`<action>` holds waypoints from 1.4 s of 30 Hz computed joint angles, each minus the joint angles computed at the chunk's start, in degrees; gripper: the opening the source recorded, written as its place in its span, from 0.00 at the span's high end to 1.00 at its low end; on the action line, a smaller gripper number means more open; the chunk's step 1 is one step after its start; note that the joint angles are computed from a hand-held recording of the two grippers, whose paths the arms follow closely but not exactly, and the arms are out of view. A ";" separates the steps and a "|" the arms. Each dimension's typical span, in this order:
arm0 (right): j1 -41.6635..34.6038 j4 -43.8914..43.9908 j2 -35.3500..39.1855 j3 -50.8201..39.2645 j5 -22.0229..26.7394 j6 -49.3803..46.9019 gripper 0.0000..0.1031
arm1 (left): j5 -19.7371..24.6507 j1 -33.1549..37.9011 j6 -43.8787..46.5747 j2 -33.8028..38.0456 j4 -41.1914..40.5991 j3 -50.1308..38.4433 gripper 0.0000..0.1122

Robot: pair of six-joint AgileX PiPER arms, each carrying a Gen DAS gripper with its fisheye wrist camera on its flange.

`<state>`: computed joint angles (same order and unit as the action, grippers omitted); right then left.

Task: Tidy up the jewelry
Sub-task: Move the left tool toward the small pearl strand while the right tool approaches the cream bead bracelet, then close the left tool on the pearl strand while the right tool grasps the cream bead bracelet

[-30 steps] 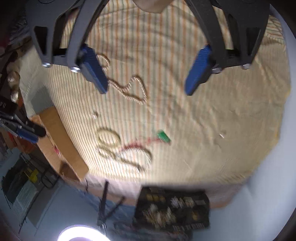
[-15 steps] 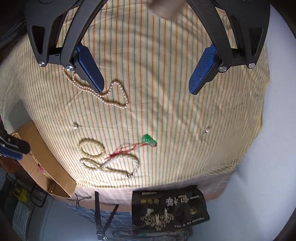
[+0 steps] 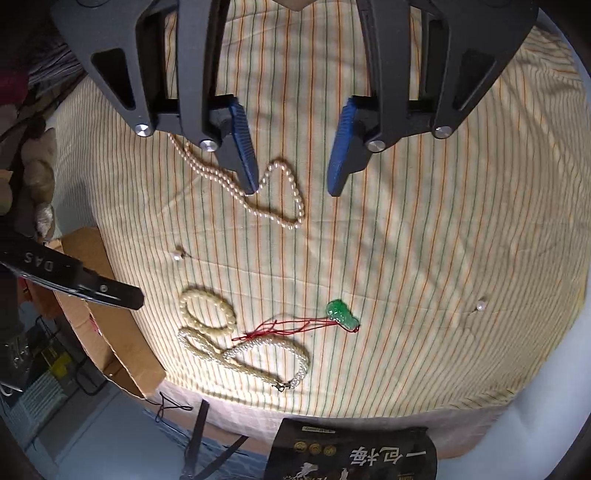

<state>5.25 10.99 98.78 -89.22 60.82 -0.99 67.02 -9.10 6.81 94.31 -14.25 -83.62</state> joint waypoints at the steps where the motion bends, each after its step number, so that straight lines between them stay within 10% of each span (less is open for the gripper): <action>1: -0.19 0.31 1.21 -0.89 0.19 0.21 0.53 | -0.03 0.11 -0.06 0.39 -0.13 -0.29 0.68; 20: -0.72 2.15 12.68 -10.92 3.66 2.65 0.69 | -1.03 -1.08 -2.20 6.34 1.51 -2.36 0.75; 30: 3.25 -5.11 12.71 -9.74 1.46 4.15 0.77 | -4.60 -3.48 -3.60 5.85 5.95 -0.73 0.96; 42: 1.68 -1.59 9.36 -7.06 -0.14 1.43 0.95 | -2.28 0.57 -1.03 2.68 -1.91 -1.65 0.99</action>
<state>6.93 9.41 108.14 -96.28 60.68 0.45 64.74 -8.53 5.78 96.99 -16.16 -85.27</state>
